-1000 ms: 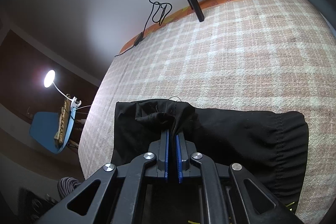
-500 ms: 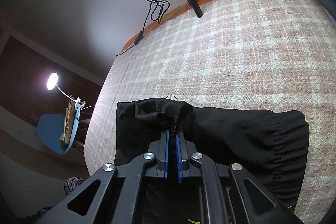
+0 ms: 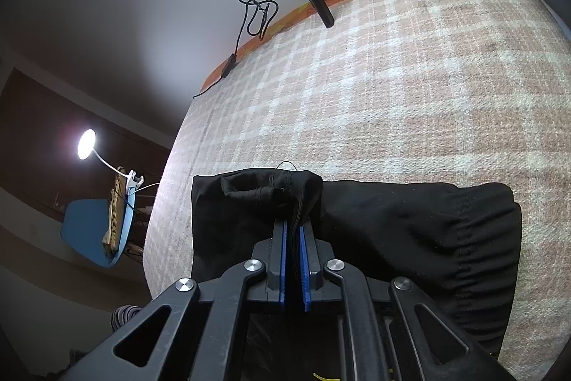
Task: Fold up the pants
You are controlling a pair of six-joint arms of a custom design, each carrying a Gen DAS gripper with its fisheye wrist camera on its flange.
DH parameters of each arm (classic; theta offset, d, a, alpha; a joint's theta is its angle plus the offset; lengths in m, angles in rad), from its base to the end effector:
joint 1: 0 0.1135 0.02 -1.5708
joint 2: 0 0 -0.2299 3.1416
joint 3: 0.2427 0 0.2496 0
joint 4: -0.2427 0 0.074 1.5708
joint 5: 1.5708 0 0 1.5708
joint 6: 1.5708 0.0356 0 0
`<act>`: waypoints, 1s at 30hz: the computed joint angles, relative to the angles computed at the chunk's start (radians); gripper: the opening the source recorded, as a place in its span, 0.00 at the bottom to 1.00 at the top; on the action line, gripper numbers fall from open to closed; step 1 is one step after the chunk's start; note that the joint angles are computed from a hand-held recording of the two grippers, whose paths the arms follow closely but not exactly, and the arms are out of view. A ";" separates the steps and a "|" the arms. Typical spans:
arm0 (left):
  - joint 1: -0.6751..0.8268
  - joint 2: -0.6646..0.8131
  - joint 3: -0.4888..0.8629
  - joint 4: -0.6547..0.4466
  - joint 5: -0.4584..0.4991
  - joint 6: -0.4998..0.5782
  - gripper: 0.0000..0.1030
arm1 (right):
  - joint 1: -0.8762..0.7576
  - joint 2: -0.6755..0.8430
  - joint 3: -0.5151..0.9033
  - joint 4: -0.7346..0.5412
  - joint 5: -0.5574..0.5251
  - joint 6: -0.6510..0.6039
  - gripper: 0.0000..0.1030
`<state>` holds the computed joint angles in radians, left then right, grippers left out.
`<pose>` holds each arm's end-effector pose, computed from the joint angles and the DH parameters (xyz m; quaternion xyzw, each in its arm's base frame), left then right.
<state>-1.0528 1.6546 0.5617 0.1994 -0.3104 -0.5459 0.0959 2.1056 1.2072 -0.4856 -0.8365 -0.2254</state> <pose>0.1439 -0.2305 0.0710 0.1840 0.9150 -0.1337 0.3333 0.3490 0.0601 0.0630 -0.1829 0.8920 0.3980 0.1112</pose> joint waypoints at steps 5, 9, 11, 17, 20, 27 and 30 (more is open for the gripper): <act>-0.010 -0.107 -0.070 0.041 0.000 -0.027 0.03 | 0.005 -0.042 -0.033 0.036 0.022 0.019 0.04; -0.016 -0.163 -0.078 0.062 0.014 -0.050 0.03 | -0.021 -0.098 -0.054 0.049 0.012 0.027 0.03; -0.016 -0.164 -0.066 0.069 0.022 -0.034 0.03 | -0.047 -0.126 -0.061 0.048 0.000 0.027 0.01; -0.021 -0.110 -0.045 0.117 0.031 -0.023 0.03 | -0.117 -0.109 -0.026 -0.015 0.005 -0.008 0.20; -0.010 -0.144 -0.092 0.152 0.032 -0.051 0.03 | -0.128 -0.066 0.018 -0.090 0.040 -0.020 0.36; 0.023 -0.335 -0.202 0.170 0.008 -0.095 0.03 | -0.124 -0.039 0.039 -0.238 0.050 -0.134 0.37; 0.028 -0.354 -0.200 0.154 0.008 -0.079 0.03 | -0.104 -0.015 0.042 -0.241 0.077 -0.118 0.37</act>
